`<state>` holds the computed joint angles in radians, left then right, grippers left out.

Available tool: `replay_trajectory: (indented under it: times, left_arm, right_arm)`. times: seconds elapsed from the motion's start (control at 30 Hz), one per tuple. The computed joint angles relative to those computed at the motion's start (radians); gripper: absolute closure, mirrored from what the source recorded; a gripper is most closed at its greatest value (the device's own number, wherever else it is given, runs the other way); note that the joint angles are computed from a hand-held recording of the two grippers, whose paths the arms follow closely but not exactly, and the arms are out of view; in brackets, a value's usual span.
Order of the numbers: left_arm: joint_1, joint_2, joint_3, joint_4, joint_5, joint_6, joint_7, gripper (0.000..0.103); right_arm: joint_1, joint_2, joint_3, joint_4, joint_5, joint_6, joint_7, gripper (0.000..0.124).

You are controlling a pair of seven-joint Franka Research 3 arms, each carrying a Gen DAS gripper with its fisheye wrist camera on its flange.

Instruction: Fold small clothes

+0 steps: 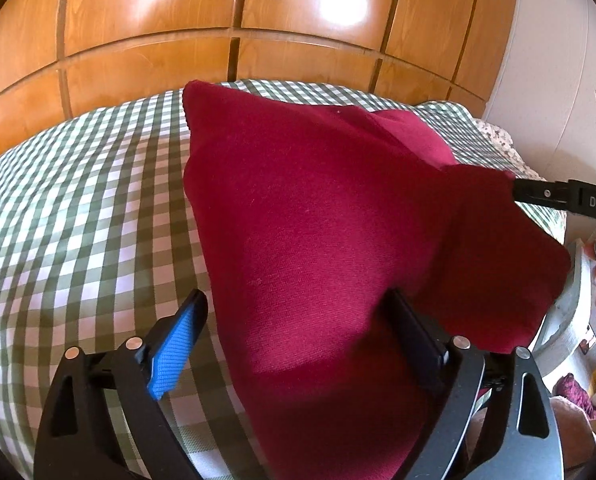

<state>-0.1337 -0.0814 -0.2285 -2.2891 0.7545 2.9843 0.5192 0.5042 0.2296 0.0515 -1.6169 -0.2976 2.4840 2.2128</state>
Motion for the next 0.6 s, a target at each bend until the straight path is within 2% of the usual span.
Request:
replay_trajectory:
  times: [0.07,0.17,0.23,0.3,0.37,0.53,0.6]
  left_arm:
    - [0.001,0.001,0.000,0.002,0.003,-0.002,-0.006,0.013]
    - [0.002,0.005,0.000,0.000,0.011,0.003,-0.017,0.013]
    - [0.003,0.006,-0.002,0.003,0.024,-0.001,-0.028,0.013]
    - [0.002,0.007,0.000,0.003,0.024,0.000,-0.029,0.013]
    - [0.000,0.006,0.002,0.003,0.021,0.000,-0.024,0.013]
    - [-0.001,0.009,0.002,0.005,0.025,0.001,-0.028,0.013]
    - [-0.001,0.009,0.003,0.003,0.028,0.009,-0.029,0.013]
  right_arm:
    - [0.012,-0.025,-0.021,-0.035,-0.059,0.054,0.097,0.023]
    - [0.005,-0.035,-0.019,-0.047,-0.090,0.145,0.126,0.023]
    - [-0.004,-0.013,-0.004,-0.026,-0.062,0.193,0.089,0.023]
    - [-0.019,0.058,0.033,0.065,0.045,0.157,-0.046,0.023]
    - [0.006,0.127,0.023,0.156,0.065,0.094,-0.094,0.023]
    - [0.069,0.255,-0.060,0.307,0.021,-0.075,-0.071,0.023]
    - [0.057,0.273,-0.067,0.290,0.040,-0.029,-0.064,0.023]
